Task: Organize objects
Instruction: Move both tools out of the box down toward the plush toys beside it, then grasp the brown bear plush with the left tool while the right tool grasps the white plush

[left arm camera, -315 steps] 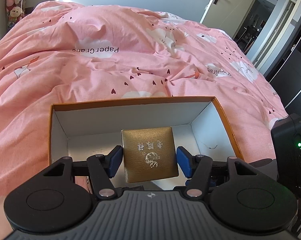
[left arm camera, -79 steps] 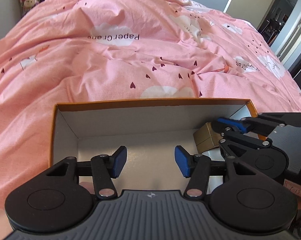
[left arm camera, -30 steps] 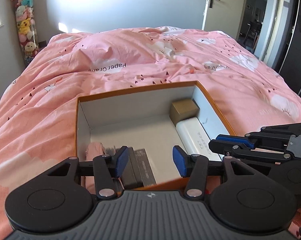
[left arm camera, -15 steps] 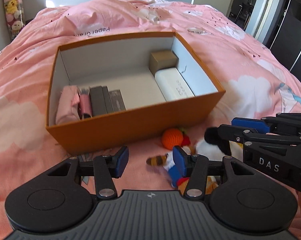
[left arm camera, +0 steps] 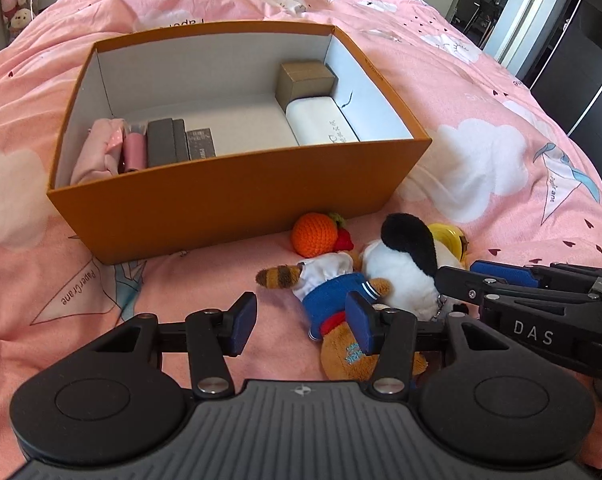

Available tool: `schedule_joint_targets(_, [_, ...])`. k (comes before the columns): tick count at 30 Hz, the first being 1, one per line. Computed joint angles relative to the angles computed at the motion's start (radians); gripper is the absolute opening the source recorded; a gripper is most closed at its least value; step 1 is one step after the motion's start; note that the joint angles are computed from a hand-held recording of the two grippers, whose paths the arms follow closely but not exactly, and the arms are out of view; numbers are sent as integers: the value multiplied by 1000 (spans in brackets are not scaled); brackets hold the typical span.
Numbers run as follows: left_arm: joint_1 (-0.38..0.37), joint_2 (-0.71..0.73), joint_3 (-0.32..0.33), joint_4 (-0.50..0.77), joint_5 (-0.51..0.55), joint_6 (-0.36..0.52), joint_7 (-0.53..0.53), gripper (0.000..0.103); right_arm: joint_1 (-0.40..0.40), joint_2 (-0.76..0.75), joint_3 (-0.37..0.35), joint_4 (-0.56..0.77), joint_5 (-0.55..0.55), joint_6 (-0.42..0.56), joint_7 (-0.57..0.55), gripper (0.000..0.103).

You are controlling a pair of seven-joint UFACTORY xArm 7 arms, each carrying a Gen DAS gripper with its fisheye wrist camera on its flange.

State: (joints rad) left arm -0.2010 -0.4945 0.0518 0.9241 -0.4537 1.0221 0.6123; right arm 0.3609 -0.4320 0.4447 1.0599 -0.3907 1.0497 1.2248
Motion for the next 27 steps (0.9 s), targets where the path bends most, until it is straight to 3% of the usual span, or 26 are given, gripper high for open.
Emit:
schedule_joint_targets(20, [5, 35, -3, 12, -3, 42, -18, 58, 22, 53, -48, -23, 31, -71, -84, 61])
schedule_joint_targets(27, [13, 86, -10, 44, -22, 110, -36, 59, 29, 11, -82, -59, 107, -98, -117, 55])
